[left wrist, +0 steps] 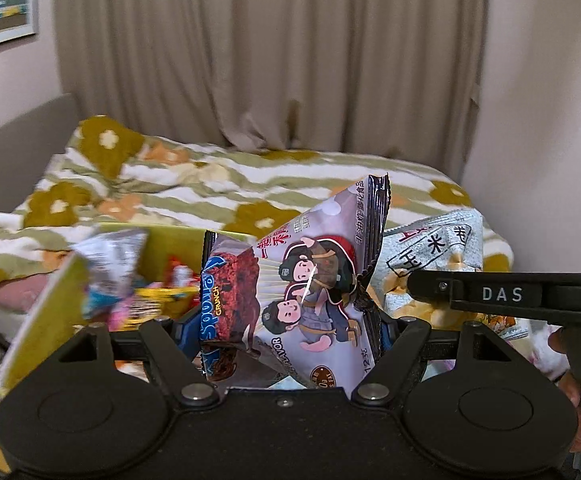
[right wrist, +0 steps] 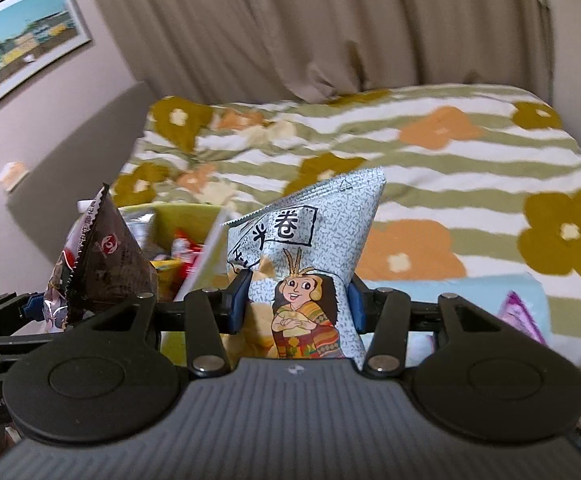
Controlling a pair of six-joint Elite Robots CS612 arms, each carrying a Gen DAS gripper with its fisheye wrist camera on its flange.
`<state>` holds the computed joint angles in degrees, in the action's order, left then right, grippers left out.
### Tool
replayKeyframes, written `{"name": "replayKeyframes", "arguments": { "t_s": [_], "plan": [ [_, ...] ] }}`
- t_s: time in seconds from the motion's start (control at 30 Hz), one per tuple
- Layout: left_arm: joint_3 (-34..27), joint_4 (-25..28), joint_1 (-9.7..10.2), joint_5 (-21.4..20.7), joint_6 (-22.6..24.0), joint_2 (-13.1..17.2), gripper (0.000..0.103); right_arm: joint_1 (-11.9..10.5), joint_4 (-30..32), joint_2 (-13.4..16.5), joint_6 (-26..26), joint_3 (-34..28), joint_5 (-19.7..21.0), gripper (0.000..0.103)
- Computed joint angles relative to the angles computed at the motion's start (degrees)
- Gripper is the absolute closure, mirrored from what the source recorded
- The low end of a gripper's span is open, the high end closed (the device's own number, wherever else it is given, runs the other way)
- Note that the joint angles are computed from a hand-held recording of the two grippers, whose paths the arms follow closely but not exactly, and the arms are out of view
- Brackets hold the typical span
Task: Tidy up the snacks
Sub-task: 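Carry the monkey-print bag and corn-roll bag into the box and release both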
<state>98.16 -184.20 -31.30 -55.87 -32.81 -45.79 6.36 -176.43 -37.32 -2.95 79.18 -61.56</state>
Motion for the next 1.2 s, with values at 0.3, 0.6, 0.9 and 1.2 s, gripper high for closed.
{"name": "replayKeyframes", "arguments": {
  "t_s": [0.3, 0.6, 0.9, 1.2],
  "plan": [
    [6.0, -2.4, 3.19, 4.1, -1.9, -3.8, 0.023, 3.5, -1.5, 0.1, 1.8, -1.2, 1.3, 0.040],
    [6.4, -3.0, 9.62, -4.0, 3.4, -3.7, 0.022, 8.2, -1.7, 1.3, 8.1, -3.7, -4.6, 0.040],
    [4.3, -5.6, 15.96, -19.6, 11.1, -0.4, 0.001, 12.1, -0.1, 3.8, 14.5, -7.5, -13.2, 0.040],
    [5.0, -6.3, 18.56, -26.4, 13.2, -0.1, 0.001, 14.1, 2.7, 4.9, 17.7, -9.8, -20.0, 0.039]
  ]
}}
